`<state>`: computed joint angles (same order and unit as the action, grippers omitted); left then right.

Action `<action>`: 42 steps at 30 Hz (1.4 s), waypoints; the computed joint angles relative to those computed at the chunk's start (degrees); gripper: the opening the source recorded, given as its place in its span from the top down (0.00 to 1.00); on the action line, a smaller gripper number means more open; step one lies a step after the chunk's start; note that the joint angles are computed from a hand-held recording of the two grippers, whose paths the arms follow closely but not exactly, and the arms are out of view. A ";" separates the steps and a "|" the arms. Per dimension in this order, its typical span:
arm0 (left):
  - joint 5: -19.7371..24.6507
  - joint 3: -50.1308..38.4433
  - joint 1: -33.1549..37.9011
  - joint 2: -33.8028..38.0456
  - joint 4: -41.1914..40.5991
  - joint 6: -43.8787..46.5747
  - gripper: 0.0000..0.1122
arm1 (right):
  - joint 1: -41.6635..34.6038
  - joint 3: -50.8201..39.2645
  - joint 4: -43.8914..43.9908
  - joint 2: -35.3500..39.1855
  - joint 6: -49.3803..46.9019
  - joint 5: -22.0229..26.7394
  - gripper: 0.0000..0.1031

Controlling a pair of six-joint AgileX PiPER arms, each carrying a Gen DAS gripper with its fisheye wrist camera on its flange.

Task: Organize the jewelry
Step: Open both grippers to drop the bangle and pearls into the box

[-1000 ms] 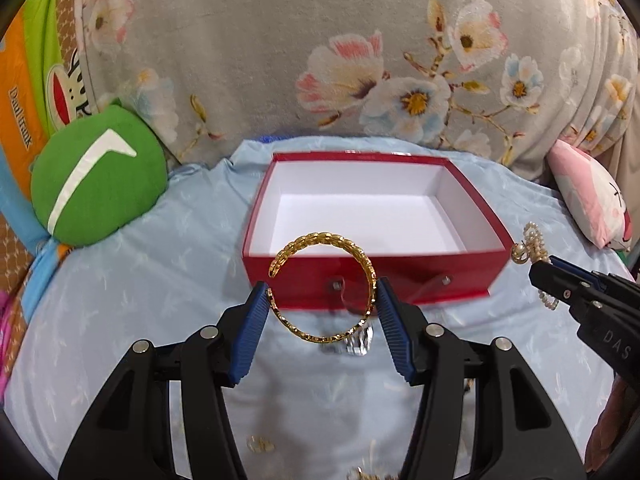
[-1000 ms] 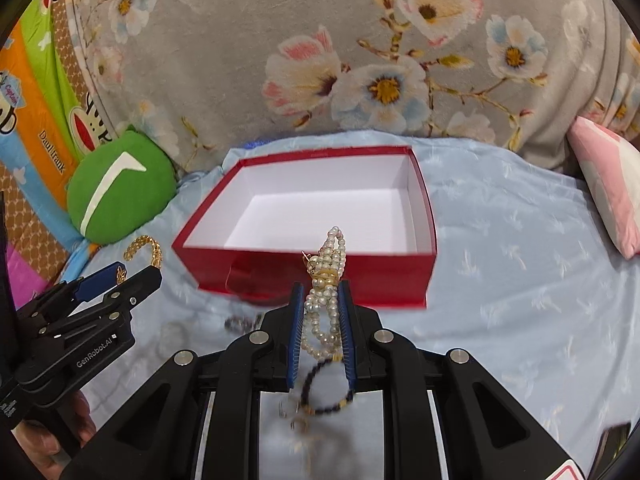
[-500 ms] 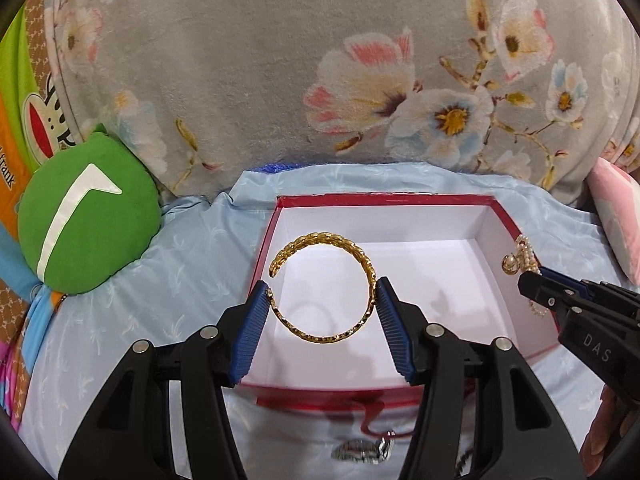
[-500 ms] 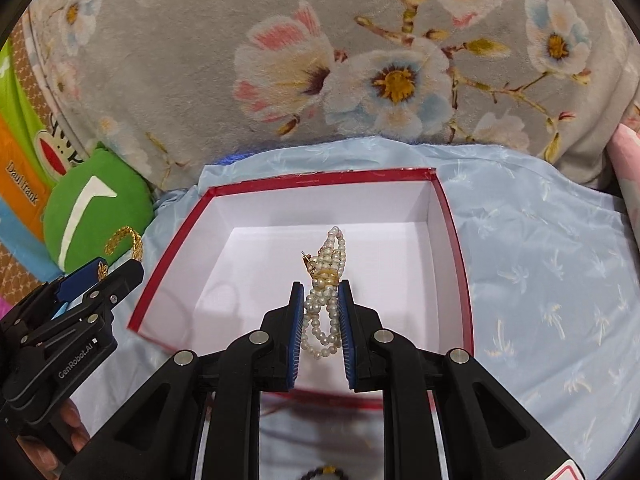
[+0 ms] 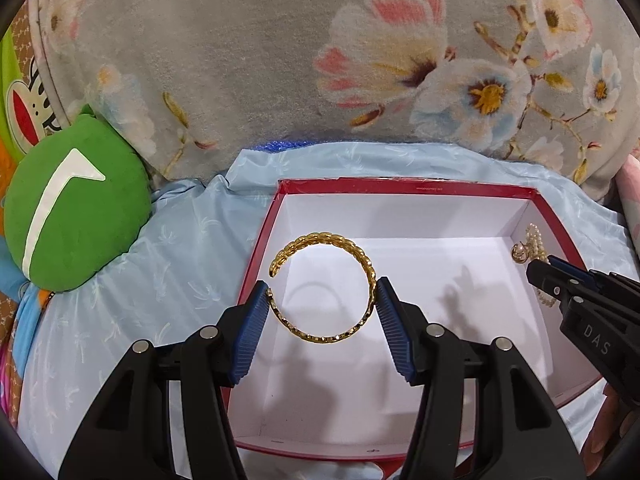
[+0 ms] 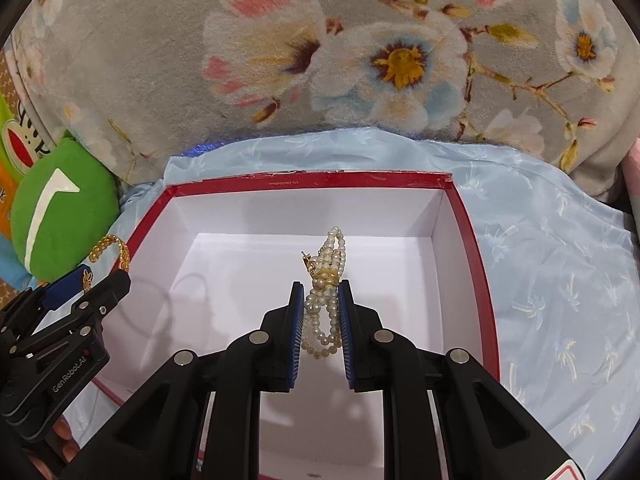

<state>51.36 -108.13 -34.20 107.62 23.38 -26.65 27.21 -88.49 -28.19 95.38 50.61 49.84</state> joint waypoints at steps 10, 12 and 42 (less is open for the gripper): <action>2.64 -7.15 1.76 5.57 -4.45 2.76 0.53 | -1.77 -1.45 0.09 2.74 -1.50 0.00 0.85; 3.58 -9.07 2.08 7.05 -5.43 3.31 0.52 | -2.18 -1.85 0.67 3.26 -2.55 0.04 0.84; -1.24 6.73 -0.22 -6.12 2.34 -5.17 0.21 | 4.20 10.42 -7.31 -11.26 6.13 1.07 0.81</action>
